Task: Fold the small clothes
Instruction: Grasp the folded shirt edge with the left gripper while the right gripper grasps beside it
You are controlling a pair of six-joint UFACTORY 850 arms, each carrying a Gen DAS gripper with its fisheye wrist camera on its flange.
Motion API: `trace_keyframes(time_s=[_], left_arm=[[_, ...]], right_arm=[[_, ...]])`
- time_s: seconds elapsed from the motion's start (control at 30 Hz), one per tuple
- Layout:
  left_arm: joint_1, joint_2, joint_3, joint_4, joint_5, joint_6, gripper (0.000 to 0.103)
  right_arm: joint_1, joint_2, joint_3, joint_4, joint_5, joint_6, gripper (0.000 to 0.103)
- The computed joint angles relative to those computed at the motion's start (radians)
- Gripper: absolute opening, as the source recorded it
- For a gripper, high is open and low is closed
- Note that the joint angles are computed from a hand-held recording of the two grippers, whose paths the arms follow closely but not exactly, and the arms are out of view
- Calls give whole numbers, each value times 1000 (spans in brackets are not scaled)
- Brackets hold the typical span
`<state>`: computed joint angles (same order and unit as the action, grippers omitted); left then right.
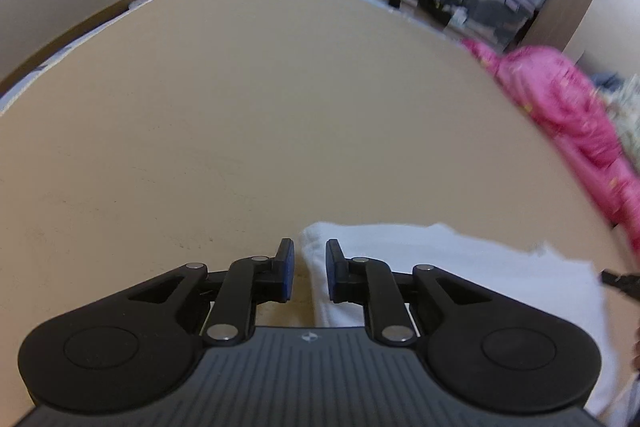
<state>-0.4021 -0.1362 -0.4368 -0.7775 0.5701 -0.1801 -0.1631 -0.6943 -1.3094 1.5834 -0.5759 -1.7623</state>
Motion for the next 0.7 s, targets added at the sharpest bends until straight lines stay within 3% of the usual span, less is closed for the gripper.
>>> trace_keyframes(time_s=[0.13,0.2,0.27,0.37,0.5,0.57,0.7], left_arm=[[-5,91,51,60,-80,-49,18],[-31,159,69,-45,-159,49,23],[-76,230,96,-171,-216,130,30],[-186,317,149,-345,-223,219,45],[-359,314,170,-618,-171,377,46],[-403,304,174,-679,-168,374,46],[-414,262,170,-632,-164,325,46]], right_arm=[[-82,45,55,-147,-115,145,12],[-98,73,81,-245,-149,193,12],[-107,124,127,-337,-126,181,16],[-134,180,202,-421,-139,153,23],[-142,221,272,-482,-109,136,27],[-143,237,302,-462,-57,76,27],[-138,228,314,-465,-7,68,27]])
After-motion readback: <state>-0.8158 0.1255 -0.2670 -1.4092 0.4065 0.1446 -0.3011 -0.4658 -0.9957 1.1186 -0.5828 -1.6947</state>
